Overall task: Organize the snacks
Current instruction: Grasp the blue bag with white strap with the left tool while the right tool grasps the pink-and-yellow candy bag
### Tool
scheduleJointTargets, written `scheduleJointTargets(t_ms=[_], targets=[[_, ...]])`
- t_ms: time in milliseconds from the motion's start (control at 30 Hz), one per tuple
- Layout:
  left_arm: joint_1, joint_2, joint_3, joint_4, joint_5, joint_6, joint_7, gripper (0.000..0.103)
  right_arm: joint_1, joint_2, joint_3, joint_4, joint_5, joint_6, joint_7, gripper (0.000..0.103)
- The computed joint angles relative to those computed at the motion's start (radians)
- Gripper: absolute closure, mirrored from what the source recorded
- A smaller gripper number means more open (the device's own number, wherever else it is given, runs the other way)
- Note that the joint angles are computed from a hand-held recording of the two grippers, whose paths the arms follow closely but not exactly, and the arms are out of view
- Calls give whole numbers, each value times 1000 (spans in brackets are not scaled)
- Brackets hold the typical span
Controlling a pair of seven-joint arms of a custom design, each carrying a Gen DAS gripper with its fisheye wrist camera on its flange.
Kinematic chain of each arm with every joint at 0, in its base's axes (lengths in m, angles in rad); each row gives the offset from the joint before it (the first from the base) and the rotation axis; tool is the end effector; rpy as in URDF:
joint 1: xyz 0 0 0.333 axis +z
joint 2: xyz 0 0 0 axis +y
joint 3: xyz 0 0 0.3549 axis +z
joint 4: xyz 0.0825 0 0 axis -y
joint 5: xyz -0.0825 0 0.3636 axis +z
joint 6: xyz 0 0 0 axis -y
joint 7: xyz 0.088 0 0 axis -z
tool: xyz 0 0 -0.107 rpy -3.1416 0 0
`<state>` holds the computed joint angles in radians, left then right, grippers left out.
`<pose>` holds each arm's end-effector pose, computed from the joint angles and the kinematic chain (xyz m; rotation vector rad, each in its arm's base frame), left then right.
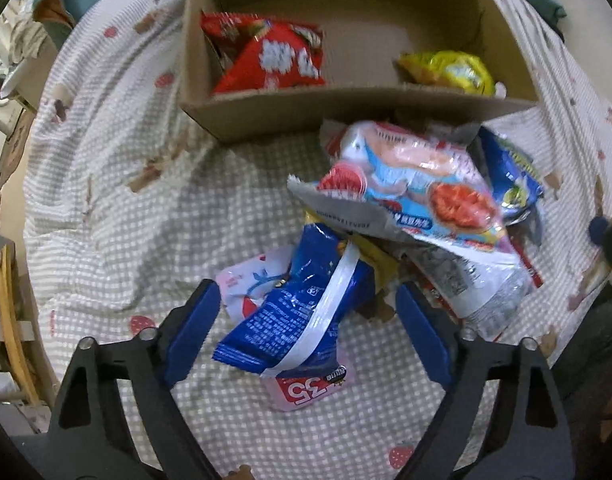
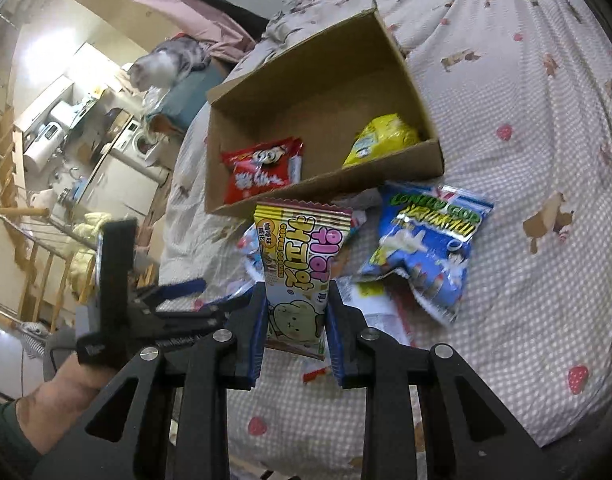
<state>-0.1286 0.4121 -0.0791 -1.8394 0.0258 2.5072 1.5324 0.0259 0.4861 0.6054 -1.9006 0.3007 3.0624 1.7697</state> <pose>0.6512 -0.1314 0.3799 -1.9104 2.2834 -0.3152 0.5925 0.3292 0.4114 -1.6379 1.6741 0.1050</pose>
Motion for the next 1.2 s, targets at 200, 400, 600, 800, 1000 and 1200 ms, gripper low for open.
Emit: scheduleJointTargets(t_ms=[200, 400, 600, 800, 1000, 1200], targets=[[-14, 46, 1, 47, 8, -49, -2, 30, 15, 35, -9, 42, -6, -19, 11, 75], [-26, 74, 0, 75, 21, -82, 5, 55, 29, 44, -23, 60, 1, -41, 7, 75], [-41, 68, -5, 60, 31, -73, 3, 72, 47, 45, -40, 69, 6, -47, -4, 75], [-35, 28, -13, 10, 9, -56, 15, 76, 63, 34, -58, 62, 14, -47, -4, 75], [-27, -29, -17, -45, -3, -39, 18, 76, 92, 23, -96, 60, 3, -57, 13, 75], [2, -81, -18, -105, -33, -36, 28, 76, 106, 12, -108, 54, -7, -42, 16, 75]])
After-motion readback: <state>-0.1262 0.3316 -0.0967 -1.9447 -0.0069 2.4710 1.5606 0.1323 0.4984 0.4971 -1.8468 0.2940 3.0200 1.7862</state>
